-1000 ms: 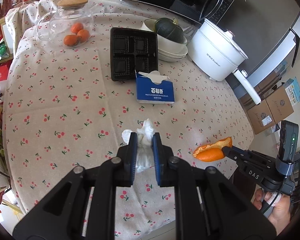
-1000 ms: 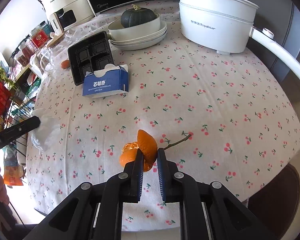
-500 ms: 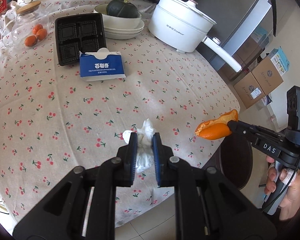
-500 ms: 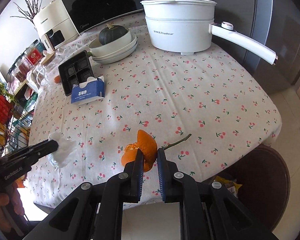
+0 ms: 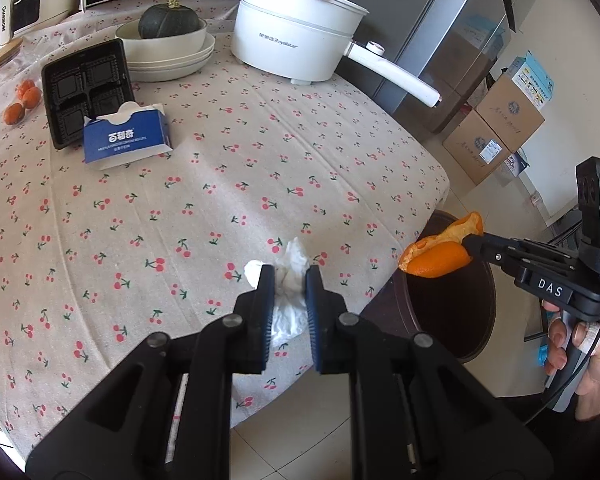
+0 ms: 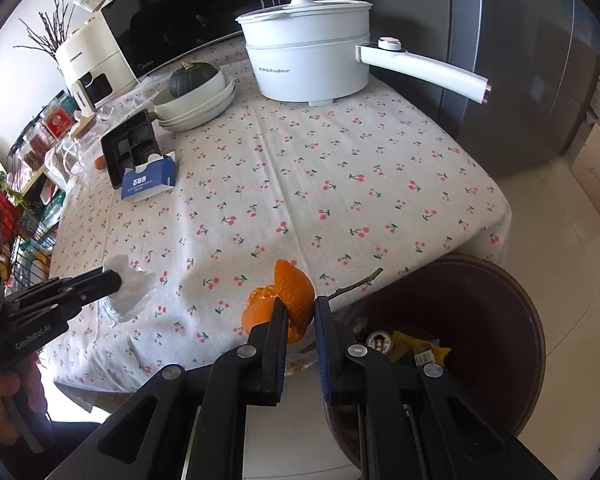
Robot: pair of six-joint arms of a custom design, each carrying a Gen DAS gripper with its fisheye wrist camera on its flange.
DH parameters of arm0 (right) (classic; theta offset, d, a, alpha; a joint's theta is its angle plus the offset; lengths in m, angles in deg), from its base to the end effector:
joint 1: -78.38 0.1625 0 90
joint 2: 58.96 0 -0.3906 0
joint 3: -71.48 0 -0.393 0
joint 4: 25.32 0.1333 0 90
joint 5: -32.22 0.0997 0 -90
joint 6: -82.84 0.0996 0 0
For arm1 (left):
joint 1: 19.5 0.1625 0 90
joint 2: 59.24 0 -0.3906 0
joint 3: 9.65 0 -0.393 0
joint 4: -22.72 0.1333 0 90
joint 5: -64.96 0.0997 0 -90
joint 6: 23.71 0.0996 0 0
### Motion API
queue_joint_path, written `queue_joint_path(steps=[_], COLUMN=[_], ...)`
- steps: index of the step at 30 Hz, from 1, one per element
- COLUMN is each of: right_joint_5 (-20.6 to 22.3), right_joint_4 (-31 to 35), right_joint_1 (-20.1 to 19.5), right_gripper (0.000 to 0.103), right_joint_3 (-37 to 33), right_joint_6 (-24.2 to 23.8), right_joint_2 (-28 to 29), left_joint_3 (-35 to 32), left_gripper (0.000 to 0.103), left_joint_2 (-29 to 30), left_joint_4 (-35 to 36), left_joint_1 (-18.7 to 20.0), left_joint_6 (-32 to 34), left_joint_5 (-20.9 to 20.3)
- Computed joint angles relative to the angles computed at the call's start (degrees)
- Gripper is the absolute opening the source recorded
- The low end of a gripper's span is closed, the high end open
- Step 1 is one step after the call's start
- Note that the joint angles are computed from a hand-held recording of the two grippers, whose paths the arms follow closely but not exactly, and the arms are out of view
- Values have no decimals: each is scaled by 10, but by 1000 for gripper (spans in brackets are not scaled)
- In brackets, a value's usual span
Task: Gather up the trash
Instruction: 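Hold the tissue in the left tool while the right tool grasps the orange peel, then carry tissue and peel over the bin and open both tools to drop them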
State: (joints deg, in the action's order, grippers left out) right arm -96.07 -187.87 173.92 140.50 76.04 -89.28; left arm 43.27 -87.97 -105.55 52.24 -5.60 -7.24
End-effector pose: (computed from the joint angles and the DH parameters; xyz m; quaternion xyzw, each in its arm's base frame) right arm 0.1456 -0.7597 0.1046 0.0022 -0.9088 0.2716 0.3168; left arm -0.1017 -0.8308 0.1215 0.2880 0.9375 -0.1213 0.1534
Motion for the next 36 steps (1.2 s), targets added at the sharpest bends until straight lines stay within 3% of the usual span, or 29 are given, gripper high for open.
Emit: queue_joint_path(steps=[15,29,30,32,33,34,36], right_joint_5=[-25,-23,-23,-24,-24,-24,-24], right_joint_4=[-107,-130,-129,-127,-126,-125,-122], right_joint_1=[-67,-103,-103,-104,-104,-104,-104], right_gripper=[14,14,14,14,14,14,14], right_joint_3=[241,315,314,314,314,313,306], right_joint_6=[43,54,54,55,55,54,54], right_joint_2=[-153,-206,-205,-205,-205,-205,-201], left_joint_3=[61,64,74,84,94,103,101], left_gripper=[17,18,23,50,70,81,84], left_joint_2=[26,75,74,72,69,66,66], left_joint_4=[-13,-34,-55,-76,-99,-119,-121], left_joint_1=[-49,-73,-76,-80,-83,-84,-85], left_joint_6=[41,73,83,101,106,110,111], left_joint_5=[-47,-78,-67,-46,-32,-24,-12])
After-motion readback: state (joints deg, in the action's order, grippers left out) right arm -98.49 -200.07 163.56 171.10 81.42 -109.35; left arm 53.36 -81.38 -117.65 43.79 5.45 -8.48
